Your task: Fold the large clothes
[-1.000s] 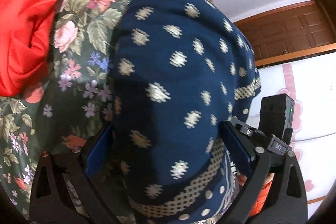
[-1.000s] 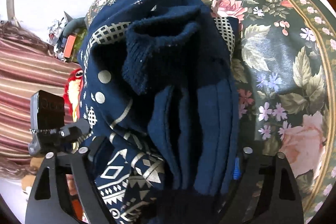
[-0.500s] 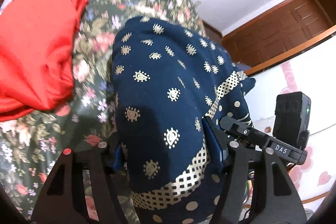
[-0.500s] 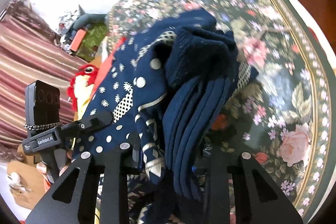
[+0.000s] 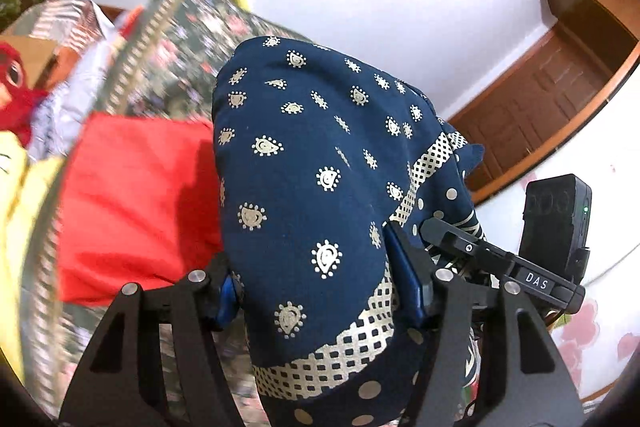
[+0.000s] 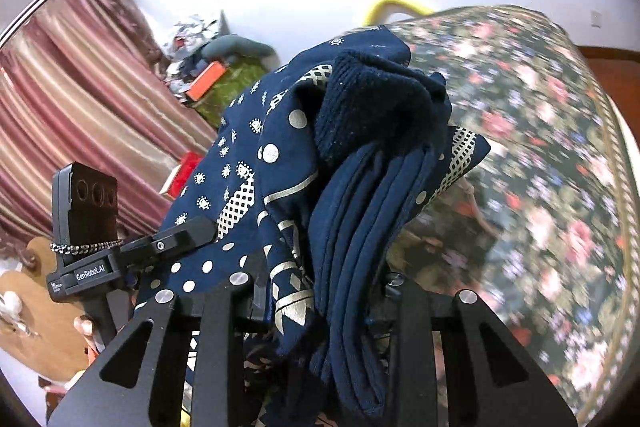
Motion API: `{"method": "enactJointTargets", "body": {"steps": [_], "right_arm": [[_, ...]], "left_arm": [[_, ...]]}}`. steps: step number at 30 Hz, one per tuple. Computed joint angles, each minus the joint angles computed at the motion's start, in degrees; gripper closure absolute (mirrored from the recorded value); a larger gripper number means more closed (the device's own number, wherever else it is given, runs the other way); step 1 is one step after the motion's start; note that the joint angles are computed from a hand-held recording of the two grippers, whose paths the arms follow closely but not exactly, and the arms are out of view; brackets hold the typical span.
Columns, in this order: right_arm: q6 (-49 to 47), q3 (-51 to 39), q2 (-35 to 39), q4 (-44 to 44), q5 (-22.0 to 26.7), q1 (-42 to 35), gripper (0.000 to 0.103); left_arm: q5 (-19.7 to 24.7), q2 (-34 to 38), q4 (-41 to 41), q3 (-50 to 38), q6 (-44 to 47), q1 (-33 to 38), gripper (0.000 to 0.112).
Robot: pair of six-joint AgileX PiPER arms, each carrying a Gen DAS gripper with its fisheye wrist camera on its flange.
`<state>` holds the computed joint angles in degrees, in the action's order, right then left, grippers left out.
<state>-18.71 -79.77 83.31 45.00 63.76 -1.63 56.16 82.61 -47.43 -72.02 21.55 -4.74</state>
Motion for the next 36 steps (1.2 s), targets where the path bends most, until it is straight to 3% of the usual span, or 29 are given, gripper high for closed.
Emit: {"method": "enactJointTargets", "body": {"steps": [6, 11, 18, 21, 24, 28, 32, 36], "right_arm": [[2.91, -5.92, 8.45, -1.80, -7.24, 9.86, 0.077], [2.77, -5.61, 14.70, -1.50, -15.97, 15.39, 0.077], [3.20, -8.71, 25.11, -2.55, -15.17, 17.90, 0.076], [0.91, -5.60, 25.33, -2.15, -15.63, 17.91, 0.072], [-0.02, -3.67, 23.63, -3.49, -14.66, 17.45, 0.066], [6.03, -1.98, 19.51, -10.73, -13.44, 18.08, 0.061], [11.67, -0.51, 16.32, -19.74, -12.89, 19.73, 0.052], [15.89, 3.98, 10.07, -25.92, -12.93, 20.76, 0.052]], "left_arm": [[2.50, 3.93, -1.32, -2.64, 5.75, 9.91, 0.049], [-2.17, 8.74, -0.46, -2.36, 7.66, 12.59, 0.049], [-3.41, 22.34, 1.84, -3.89, 8.28, 14.93, 0.047], [-4.55, 24.83, -0.01, -1.09, 12.68, 15.73, 0.038], [-6.49, 22.99, -0.43, 1.86, 14.95, 16.13, 0.029], [-9.40, 18.27, 4.91, 4.75, 11.20, 14.41, 0.025], [-12.48, 10.55, 11.60, 10.80, 8.83, 11.67, 0.023], [-13.47, 3.35, 14.81, 17.76, 8.88, 10.29, 0.019]]}}
